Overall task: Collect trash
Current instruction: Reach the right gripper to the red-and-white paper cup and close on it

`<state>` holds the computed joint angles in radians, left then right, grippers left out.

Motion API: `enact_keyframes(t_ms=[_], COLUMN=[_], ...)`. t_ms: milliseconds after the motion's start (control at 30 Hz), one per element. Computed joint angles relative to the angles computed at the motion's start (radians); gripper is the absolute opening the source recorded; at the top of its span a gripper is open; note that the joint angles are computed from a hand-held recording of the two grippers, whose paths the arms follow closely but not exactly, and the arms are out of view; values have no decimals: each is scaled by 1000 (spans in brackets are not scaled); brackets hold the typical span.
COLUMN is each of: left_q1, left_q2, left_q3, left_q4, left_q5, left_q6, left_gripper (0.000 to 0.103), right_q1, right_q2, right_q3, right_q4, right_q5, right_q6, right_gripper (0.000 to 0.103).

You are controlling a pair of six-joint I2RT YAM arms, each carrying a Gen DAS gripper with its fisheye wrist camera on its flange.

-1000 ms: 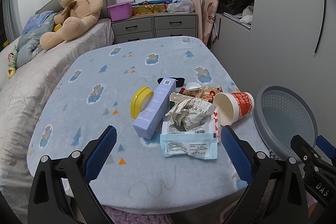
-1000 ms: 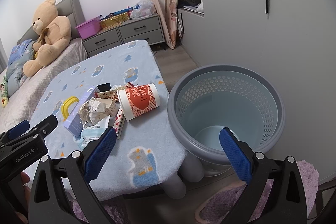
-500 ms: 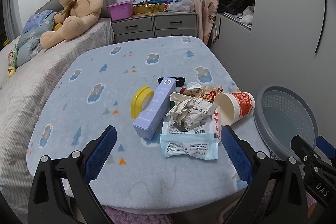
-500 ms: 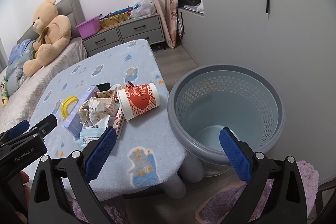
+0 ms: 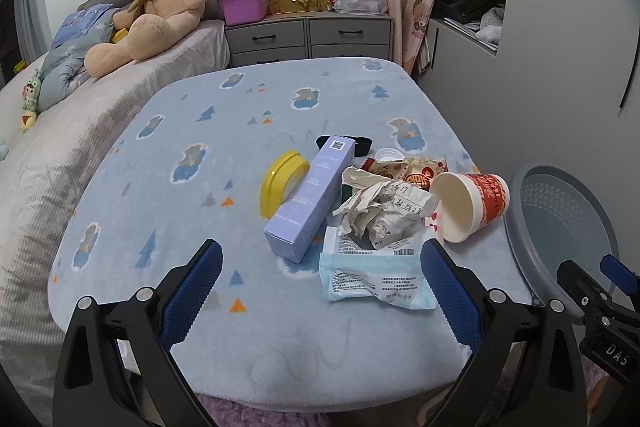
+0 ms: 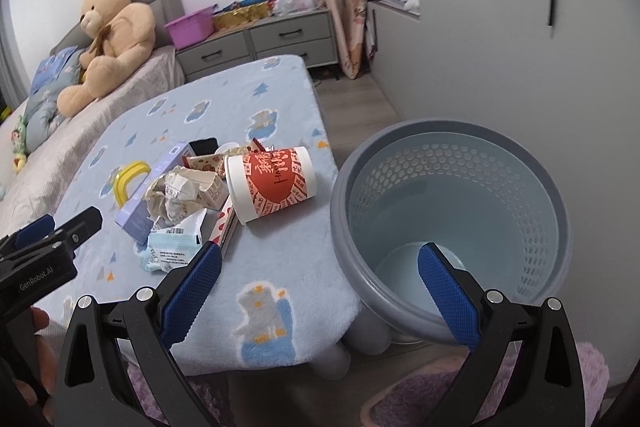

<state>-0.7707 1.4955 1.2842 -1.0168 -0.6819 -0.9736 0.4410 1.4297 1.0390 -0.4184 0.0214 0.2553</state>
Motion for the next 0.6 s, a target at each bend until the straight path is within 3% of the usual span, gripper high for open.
enact_keyframes(t_ms=[133,600], left_q1=[35,149], left_q2=[17,88], left_q3=[0,38], left_q4=[15,59], left_q5=[16,64], left_q6=[4,91], left_gripper=[95,95], right_q1=[-39,-17], right_q2=[84,401], right_q3=[56,371], right_q4=[9,-64], right_q5=[-85,-165], right_q6=[-23,-43], right_gripper=[96,96])
